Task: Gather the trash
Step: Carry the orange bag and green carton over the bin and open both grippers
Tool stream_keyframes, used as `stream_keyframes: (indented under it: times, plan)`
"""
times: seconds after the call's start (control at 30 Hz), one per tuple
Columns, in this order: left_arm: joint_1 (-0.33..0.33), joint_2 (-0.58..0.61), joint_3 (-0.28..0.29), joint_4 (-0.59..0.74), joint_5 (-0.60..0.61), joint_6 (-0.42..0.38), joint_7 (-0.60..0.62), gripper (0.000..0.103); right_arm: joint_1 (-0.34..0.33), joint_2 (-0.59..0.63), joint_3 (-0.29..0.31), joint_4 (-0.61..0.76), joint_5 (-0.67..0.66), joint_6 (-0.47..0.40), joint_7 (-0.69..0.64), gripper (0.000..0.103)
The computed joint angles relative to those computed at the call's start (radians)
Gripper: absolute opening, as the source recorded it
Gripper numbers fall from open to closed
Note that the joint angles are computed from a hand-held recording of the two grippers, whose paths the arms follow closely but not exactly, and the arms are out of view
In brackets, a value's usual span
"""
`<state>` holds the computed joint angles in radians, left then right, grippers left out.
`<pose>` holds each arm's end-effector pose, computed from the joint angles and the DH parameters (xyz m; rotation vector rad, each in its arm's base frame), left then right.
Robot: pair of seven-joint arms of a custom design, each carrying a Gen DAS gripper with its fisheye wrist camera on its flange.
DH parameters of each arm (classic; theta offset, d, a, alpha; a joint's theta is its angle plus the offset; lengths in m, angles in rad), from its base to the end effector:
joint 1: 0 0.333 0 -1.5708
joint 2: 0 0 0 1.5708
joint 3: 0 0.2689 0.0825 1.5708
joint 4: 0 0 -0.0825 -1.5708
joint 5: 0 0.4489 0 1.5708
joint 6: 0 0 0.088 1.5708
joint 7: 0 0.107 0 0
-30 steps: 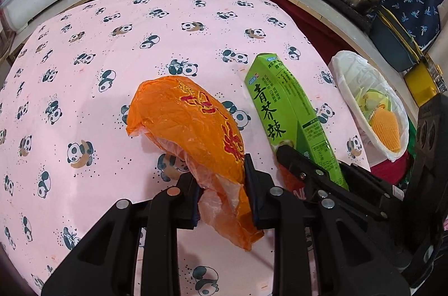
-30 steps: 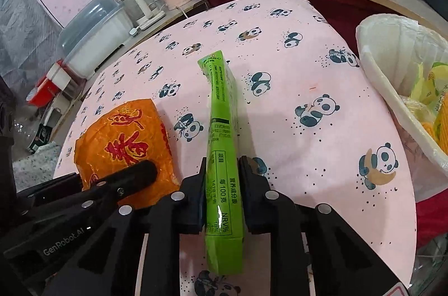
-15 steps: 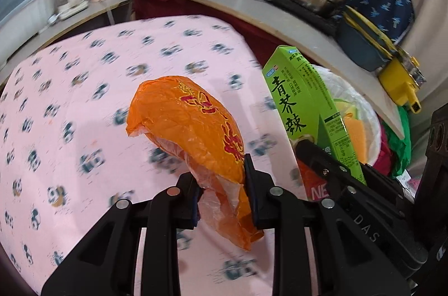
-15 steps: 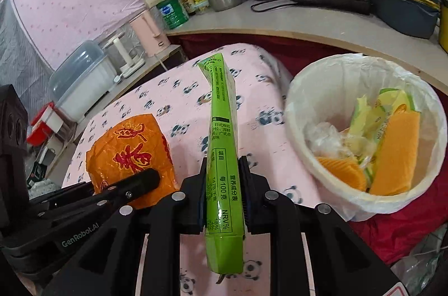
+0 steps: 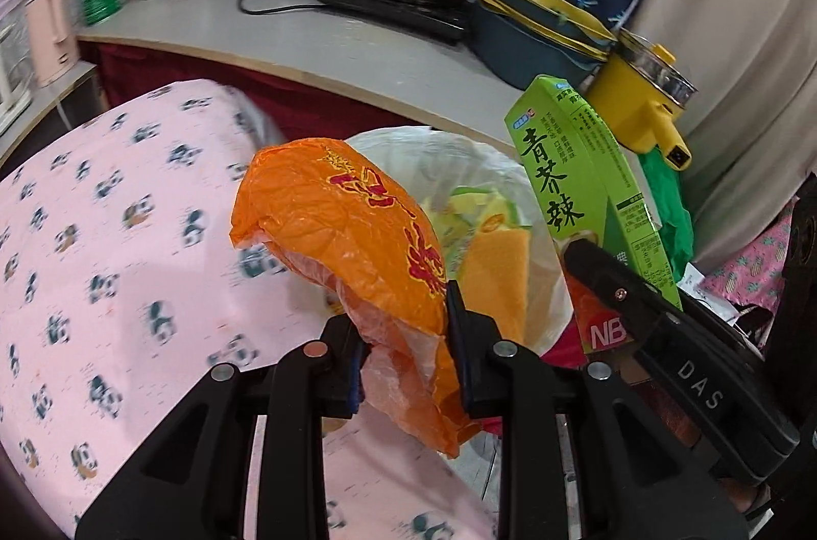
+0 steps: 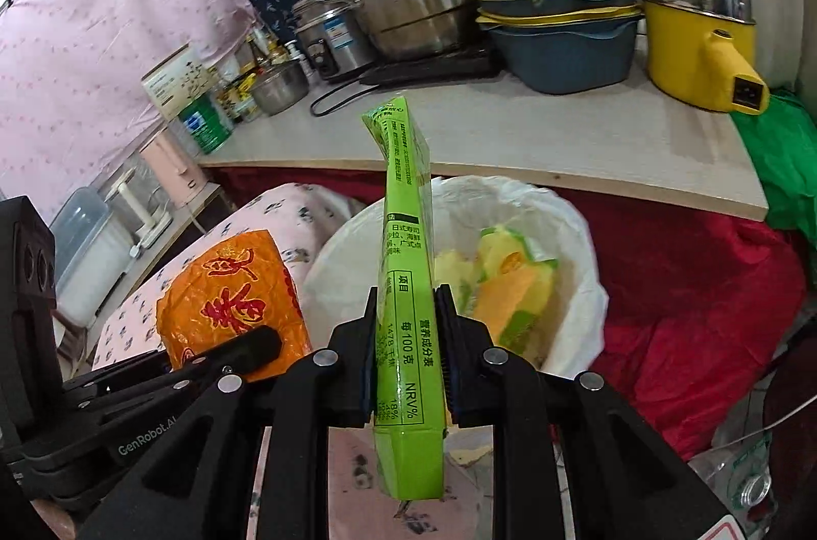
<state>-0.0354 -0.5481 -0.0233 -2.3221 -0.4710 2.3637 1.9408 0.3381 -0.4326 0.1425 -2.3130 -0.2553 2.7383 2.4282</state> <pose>0.5183 -0.0370 0.5569 -1.7530 2.1239 -0.9619 0.4842 0.2698 0.5458 -1.4800 1.7603 -0.4318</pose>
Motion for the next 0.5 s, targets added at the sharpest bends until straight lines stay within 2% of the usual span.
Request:
stream_keyframes:
  times: [0.17, 0.3, 0.33, 0.4, 0.5]
  plan:
    - [-0.018, 0.066, -0.018, 0.047, -0.003, 0.004, 0.002, 0.027, -0.016, -0.001, -0.01, -0.01, -0.001, 0.0, -0.001, 0.019]
    - [-0.018, 0.109, -0.028, 0.075, 0.007, 0.016, -0.006, 0.031, -0.018, 0.017, -0.014, 0.0, 0.004, 0.003, -0.006, 0.02]
    - [-0.015, 0.119, -0.031, 0.081, 0.013, 0.022, -0.012, 0.033, -0.019, 0.026, -0.013, 0.006, 0.004, 0.002, -0.008, 0.02]
    - [-0.008, 0.135, -0.032, 0.092, 0.02, 0.031, -0.027, 0.047, -0.019, 0.047, -0.012, 0.024, 0.003, 0.0, -0.011, 0.02]
    - [0.002, 0.143, -0.028, 0.094, 0.02, 0.053, -0.043, 0.053, -0.019, 0.074, -0.014, 0.045, 0.001, 0.006, -0.02, 0.021]
